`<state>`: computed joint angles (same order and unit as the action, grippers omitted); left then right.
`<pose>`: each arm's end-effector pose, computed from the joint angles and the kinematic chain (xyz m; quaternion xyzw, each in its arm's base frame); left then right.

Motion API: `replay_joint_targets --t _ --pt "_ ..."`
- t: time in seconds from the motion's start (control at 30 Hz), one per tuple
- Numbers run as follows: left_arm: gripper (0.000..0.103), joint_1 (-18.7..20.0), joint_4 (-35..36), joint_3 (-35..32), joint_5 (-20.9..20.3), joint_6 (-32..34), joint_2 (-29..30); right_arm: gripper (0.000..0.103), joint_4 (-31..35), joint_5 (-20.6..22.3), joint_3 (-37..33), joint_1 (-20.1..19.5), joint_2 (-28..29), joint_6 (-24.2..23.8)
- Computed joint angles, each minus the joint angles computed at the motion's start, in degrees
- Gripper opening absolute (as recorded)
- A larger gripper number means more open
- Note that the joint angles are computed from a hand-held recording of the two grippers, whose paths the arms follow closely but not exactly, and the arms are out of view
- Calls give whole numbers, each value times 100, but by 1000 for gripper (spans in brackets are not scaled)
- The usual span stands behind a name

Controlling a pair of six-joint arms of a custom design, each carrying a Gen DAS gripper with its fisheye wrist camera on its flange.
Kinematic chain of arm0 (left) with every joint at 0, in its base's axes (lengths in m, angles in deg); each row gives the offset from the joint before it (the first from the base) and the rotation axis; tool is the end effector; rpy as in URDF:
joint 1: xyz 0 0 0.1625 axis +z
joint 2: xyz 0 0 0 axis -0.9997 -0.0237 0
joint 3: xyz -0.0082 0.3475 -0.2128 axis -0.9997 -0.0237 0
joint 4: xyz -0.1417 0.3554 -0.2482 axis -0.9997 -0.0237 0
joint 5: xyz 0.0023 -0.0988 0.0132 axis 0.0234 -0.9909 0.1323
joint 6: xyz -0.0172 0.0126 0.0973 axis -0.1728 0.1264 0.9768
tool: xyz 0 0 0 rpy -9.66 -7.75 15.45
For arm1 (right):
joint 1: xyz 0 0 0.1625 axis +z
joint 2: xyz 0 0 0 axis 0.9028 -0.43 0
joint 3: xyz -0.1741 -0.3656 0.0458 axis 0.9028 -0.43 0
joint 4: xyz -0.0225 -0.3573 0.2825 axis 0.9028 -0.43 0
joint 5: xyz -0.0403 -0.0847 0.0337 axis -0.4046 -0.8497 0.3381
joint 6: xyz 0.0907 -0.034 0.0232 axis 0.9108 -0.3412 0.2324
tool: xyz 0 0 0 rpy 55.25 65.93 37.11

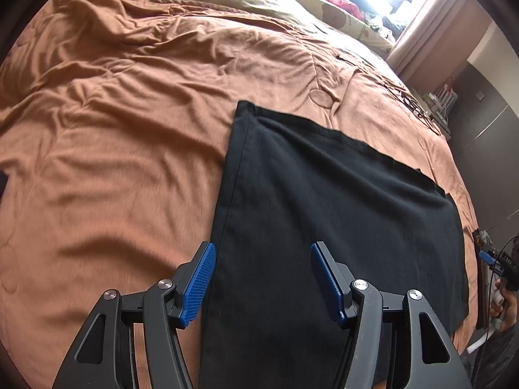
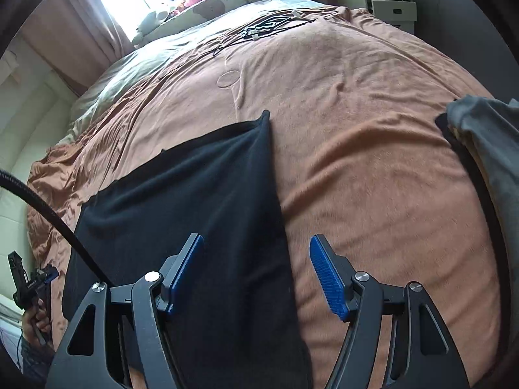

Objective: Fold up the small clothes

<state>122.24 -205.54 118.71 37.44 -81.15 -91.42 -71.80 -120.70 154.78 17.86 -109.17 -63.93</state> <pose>-0.2993 -0.4466 0.0473 -0.0627 0.9117 -0.3190 0.2513 0.0519 -0.4065 0.4954 0.0704 -0.9102 0.3371 0.2299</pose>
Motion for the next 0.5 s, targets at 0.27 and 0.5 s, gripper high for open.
replay_joint_targets --t 0.27,0.5 --pt "62 -713 314 649 -40 -947 -378 66 661 -264 396 224 -1088 68" --pt "62 -1265 371 1108 -127 -1632 -708 66 1172 3 576 -25 -1913 84"
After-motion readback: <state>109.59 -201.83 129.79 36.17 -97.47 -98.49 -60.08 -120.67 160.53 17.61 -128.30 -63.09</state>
